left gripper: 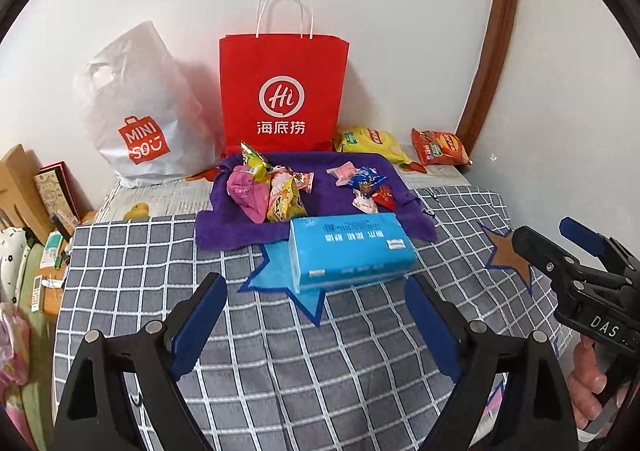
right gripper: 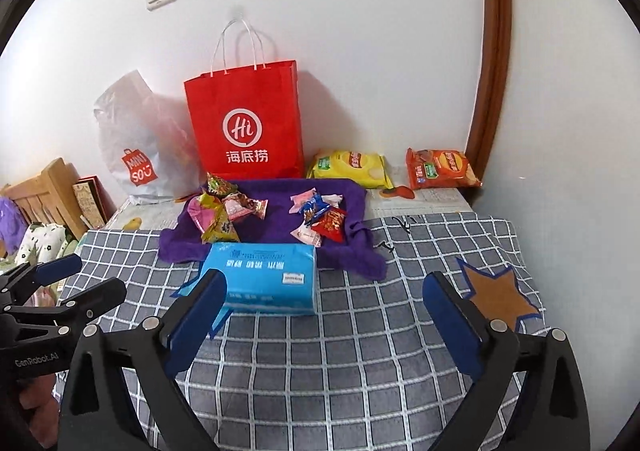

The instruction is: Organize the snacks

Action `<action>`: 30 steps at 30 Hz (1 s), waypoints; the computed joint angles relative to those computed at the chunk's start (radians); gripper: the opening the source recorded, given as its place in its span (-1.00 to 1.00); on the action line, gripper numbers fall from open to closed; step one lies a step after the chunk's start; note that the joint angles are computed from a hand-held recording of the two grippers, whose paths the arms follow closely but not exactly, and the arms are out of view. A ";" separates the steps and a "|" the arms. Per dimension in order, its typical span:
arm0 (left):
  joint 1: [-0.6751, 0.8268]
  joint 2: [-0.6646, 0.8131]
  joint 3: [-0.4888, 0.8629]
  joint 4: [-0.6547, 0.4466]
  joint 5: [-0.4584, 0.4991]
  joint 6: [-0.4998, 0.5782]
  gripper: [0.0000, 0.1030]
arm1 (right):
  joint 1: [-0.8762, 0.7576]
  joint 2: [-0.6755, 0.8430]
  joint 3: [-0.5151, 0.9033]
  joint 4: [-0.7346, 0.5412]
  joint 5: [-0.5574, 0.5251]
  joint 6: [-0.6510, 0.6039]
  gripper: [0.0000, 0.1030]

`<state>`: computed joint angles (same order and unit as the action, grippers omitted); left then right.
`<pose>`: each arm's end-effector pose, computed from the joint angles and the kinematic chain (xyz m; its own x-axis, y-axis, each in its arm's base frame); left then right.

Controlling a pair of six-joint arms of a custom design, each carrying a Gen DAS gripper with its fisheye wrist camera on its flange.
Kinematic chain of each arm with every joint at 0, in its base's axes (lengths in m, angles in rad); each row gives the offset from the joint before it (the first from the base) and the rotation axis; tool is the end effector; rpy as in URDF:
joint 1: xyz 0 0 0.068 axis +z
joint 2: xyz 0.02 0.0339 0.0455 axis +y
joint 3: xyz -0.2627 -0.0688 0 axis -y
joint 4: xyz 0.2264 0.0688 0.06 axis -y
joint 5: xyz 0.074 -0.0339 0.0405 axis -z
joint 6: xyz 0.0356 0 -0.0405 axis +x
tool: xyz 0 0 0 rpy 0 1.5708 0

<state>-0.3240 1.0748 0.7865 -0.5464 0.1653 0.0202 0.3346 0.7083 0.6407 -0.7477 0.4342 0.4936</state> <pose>0.1900 -0.0700 0.2568 -0.6939 0.2541 -0.6737 0.4329 0.8949 -0.1084 0.1214 0.0263 0.2516 -0.6176 0.2404 -0.7489 0.3033 0.9513 0.0552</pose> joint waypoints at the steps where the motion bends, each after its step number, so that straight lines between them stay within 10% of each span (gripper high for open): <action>1: -0.008 -0.029 -0.013 -0.008 -0.007 -0.004 0.75 | 0.022 -0.023 0.000 -0.027 0.013 0.021 0.93; 13: -0.043 -0.264 -0.068 -0.127 -0.033 -0.026 0.75 | 0.522 -0.065 0.092 -0.431 0.362 0.494 0.94; 30: -0.054 -0.311 -0.049 -0.171 -0.046 -0.033 0.76 | 0.776 -0.004 0.138 -0.660 0.463 0.834 0.94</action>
